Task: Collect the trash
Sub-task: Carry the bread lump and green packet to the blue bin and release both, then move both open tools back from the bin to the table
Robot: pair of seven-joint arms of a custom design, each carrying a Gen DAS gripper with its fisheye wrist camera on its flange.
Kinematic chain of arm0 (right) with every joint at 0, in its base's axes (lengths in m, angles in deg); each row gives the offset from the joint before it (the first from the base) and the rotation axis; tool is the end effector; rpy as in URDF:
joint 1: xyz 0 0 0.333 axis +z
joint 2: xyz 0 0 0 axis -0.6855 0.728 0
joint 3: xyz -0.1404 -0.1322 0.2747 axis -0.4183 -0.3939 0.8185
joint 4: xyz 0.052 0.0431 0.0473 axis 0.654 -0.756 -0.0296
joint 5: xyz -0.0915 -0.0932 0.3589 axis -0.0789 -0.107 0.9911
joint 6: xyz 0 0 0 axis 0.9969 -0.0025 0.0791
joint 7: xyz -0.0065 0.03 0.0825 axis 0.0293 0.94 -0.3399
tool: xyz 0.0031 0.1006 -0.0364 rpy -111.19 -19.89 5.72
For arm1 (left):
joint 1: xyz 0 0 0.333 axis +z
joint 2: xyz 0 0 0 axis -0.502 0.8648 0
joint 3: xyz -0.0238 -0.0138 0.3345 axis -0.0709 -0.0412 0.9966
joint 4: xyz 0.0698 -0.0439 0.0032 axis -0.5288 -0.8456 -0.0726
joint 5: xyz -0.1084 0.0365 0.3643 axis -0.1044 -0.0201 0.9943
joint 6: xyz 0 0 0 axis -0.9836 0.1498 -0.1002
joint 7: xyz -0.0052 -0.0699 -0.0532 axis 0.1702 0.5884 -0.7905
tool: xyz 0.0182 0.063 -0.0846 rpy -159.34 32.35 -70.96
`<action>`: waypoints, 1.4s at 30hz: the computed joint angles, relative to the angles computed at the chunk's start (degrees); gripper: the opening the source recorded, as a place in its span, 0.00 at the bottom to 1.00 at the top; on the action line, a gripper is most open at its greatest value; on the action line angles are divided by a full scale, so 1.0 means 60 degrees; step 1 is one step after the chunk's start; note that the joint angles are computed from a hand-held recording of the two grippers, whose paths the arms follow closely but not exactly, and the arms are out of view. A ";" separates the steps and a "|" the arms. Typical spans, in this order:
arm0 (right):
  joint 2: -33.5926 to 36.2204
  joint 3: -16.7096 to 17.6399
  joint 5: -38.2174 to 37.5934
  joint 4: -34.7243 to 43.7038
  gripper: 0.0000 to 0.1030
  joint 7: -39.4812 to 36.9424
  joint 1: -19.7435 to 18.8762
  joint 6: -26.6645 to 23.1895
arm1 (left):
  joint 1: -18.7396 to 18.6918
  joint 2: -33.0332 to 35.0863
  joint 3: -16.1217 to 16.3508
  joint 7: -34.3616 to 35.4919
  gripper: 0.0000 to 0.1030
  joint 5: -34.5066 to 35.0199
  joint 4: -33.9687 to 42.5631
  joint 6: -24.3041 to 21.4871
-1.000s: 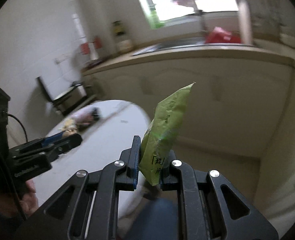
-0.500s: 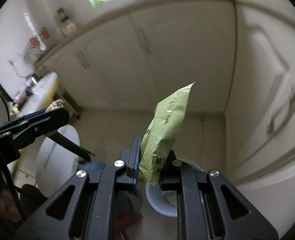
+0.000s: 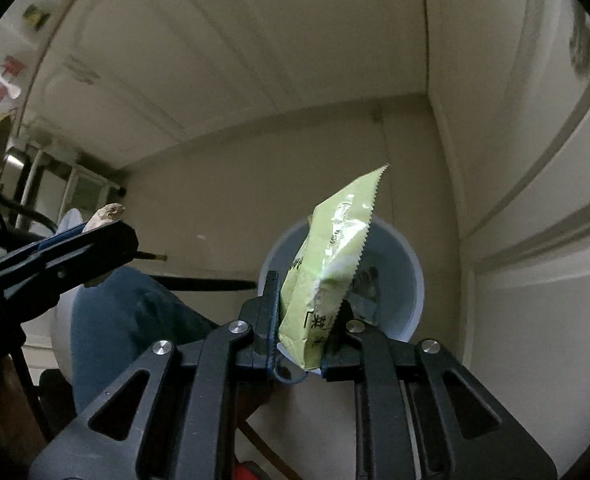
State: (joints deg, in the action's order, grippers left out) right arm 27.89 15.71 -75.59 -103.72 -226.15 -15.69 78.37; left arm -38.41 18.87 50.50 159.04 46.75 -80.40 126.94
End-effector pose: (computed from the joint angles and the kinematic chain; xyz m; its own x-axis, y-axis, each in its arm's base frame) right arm 0.3873 0.3349 0.4592 -0.7607 -0.5224 -0.3852 -0.4645 0.8527 -0.2390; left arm 0.5800 -0.2300 0.6082 -0.9119 -0.3207 0.2561 -0.3880 0.8769 -0.2836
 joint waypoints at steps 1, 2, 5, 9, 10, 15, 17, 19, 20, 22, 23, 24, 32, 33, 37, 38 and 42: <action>0.0050 -0.0044 0.0112 -0.0051 0.17 -0.0053 -0.0007 0.0105 | -0.0027 0.0108 0.0003 -0.0043 0.34 0.0067 0.0054 -0.0050; 0.0080 -0.0075 0.0213 -0.0105 0.18 -0.0110 -0.0008 0.0181 | -0.0089 0.0241 -0.0013 -0.0117 0.39 0.0170 0.0150 -0.0115; 0.0121 -0.0121 0.0501 -0.0209 0.27 -0.0222 -0.0002 0.0235 | -0.0175 0.0435 -0.0033 -0.0141 0.61 0.0362 0.0289 -0.0138; 0.0030 -0.0121 0.0563 -0.0283 0.64 -0.0110 -0.0033 0.0065 | -0.0224 0.0548 -0.0045 -0.0191 0.71 0.0435 0.0409 0.0006; 0.0005 -0.0103 0.0601 -0.0283 0.73 -0.0070 -0.0029 -0.0031 | -0.0218 0.0480 -0.0042 -0.0179 0.74 0.0443 0.0311 0.0063; -0.0016 -0.0016 0.0785 -0.0126 1.00 0.0124 0.0045 -0.0620 | -0.0146 0.0324 -0.0039 -0.0040 0.77 0.0361 0.0136 0.0087; 0.0179 -0.0080 0.1031 0.0218 1.00 -0.0016 0.0045 -0.0985 | -0.0009 0.0113 0.0000 0.0226 0.80 0.0228 -0.0089 0.0205; 0.0131 -0.0061 0.1097 0.0312 1.00 0.0137 0.0081 -0.1269 | 0.0074 -0.0127 0.0010 0.0467 0.84 0.0072 -0.0274 0.0354; 0.0106 -0.0042 0.1036 0.0376 1.00 0.0271 0.0085 -0.1396 | 0.0114 -0.0320 0.0026 0.0609 0.85 0.0001 -0.0508 0.0526; 0.0023 -0.0002 0.0855 0.0528 1.00 0.0502 0.0088 -0.1708 | 0.0183 -0.0576 0.0047 0.0829 0.86 -0.0213 -0.0721 0.0702; 0.0018 0.0016 0.0781 0.0650 1.00 0.0546 0.0096 -0.1882 | 0.0232 -0.0682 0.0060 0.0924 0.86 -0.0400 -0.0767 0.0759; -0.0008 0.0049 0.0679 0.0817 1.00 0.0582 0.0112 -0.2151 | 0.0309 -0.0803 0.0096 0.1078 0.86 -0.0578 -0.0858 0.0816; -0.0055 0.0348 -0.0325 0.2523 1.00 0.1002 0.0287 -0.4571 | 0.1006 -0.1373 0.0436 0.2180 0.86 -0.2440 -0.0503 0.0238; -0.0005 0.0388 -0.0513 0.2827 1.00 0.1034 0.0319 -0.4912 | 0.1166 -0.1435 0.0526 0.2395 0.86 -0.2756 -0.0381 0.0142; 0.0404 0.0516 -0.1361 0.4387 1.00 0.0841 0.0523 -0.6529 | 0.1658 -0.1475 0.0795 0.2654 0.87 -0.3705 0.0079 -0.0054; 0.0577 0.0543 -0.1636 0.4872 1.00 0.0708 0.0604 -0.6937 | 0.1781 -0.1462 0.0850 0.2627 0.89 -0.3893 0.0270 -0.0111; 0.1424 0.0500 -0.2684 0.6736 1.00 0.0079 0.1035 -0.8126 | 0.2329 -0.1405 0.1103 0.2811 0.92 -0.4659 0.0652 0.0248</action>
